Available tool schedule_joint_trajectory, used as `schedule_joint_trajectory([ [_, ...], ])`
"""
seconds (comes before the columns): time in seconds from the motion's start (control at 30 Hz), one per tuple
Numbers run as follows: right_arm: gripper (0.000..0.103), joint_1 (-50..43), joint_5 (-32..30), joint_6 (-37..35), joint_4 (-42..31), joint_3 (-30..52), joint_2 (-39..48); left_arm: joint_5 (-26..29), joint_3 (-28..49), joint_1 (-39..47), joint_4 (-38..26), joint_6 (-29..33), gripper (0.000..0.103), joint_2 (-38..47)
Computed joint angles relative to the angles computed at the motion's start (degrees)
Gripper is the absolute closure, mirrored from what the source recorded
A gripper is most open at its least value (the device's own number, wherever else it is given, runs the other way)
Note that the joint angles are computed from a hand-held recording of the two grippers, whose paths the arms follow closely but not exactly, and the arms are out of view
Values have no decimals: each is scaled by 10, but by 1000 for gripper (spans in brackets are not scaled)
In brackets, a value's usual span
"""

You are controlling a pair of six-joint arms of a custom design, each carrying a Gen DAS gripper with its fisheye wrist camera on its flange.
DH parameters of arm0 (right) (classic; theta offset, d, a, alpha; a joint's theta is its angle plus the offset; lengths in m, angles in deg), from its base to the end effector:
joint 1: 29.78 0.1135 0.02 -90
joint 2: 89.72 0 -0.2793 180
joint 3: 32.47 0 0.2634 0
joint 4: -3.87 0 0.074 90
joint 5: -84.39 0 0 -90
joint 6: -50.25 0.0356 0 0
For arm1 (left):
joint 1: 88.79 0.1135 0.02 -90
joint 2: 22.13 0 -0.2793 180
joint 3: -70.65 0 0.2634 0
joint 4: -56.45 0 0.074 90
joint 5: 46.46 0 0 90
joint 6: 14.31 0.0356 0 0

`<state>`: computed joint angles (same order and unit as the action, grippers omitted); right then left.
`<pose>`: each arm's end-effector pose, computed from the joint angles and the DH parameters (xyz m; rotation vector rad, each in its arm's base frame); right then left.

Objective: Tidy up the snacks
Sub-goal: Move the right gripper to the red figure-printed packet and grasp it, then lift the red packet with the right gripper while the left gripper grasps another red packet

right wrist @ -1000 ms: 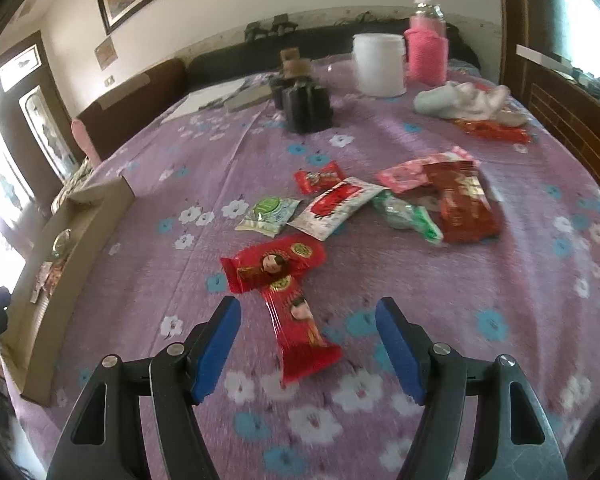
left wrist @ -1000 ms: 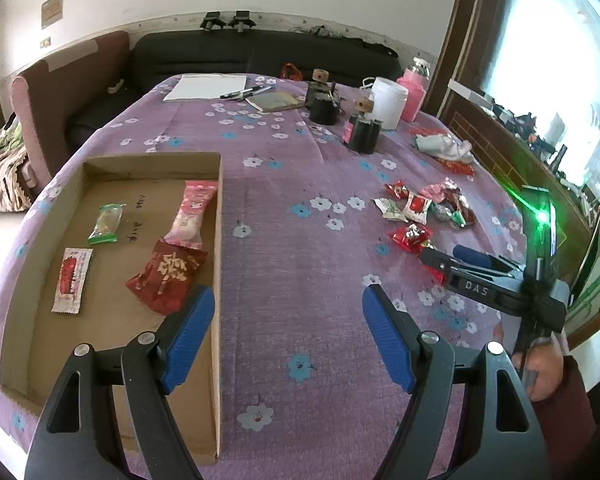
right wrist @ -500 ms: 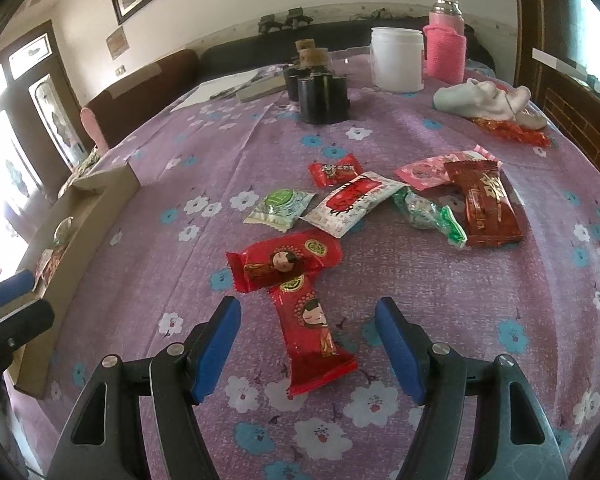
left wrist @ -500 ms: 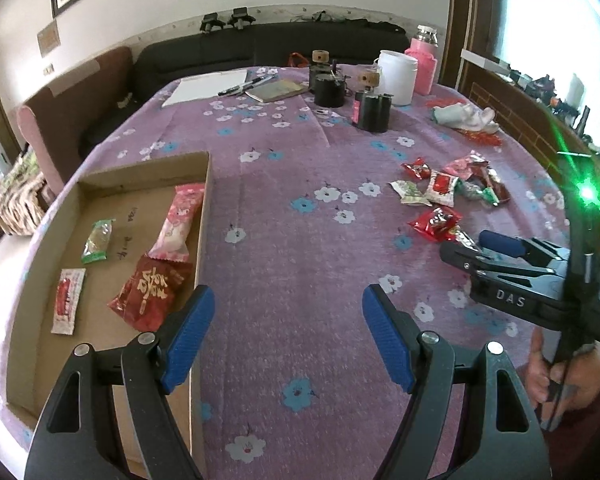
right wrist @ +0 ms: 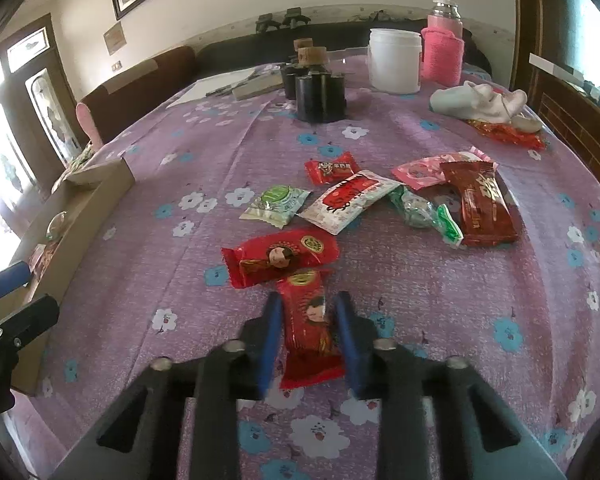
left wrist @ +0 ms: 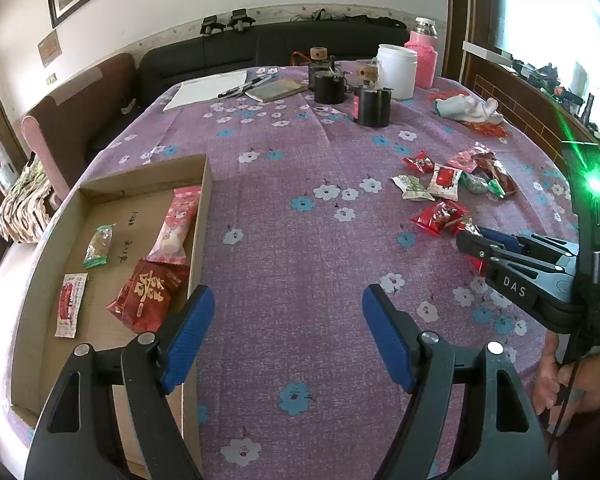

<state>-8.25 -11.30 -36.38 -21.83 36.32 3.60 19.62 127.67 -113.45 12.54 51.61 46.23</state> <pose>0.3204 0.1302 0.1989 -0.4330 2.4287 0.3120 0.2205 -0.0853 0.2338 -0.1482 2.4219 0.1546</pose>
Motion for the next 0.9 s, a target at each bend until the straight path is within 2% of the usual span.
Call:
schedule_joint_trajectory([
  [0.23,82,-14,9,14,-3,-6,-10,17,9,2,8,-4,27,20],
  [0.53,82,-69,1,53,-14,-3,-11,112,60,10,59,20,27,106],
  [0.77,81,-84,-13,66,-17,1,-9,142,141,-5,117,92,27,225],
  [0.9,81,-92,-28,71,-18,2,-8,126,187,-17,130,142,27,292],
])
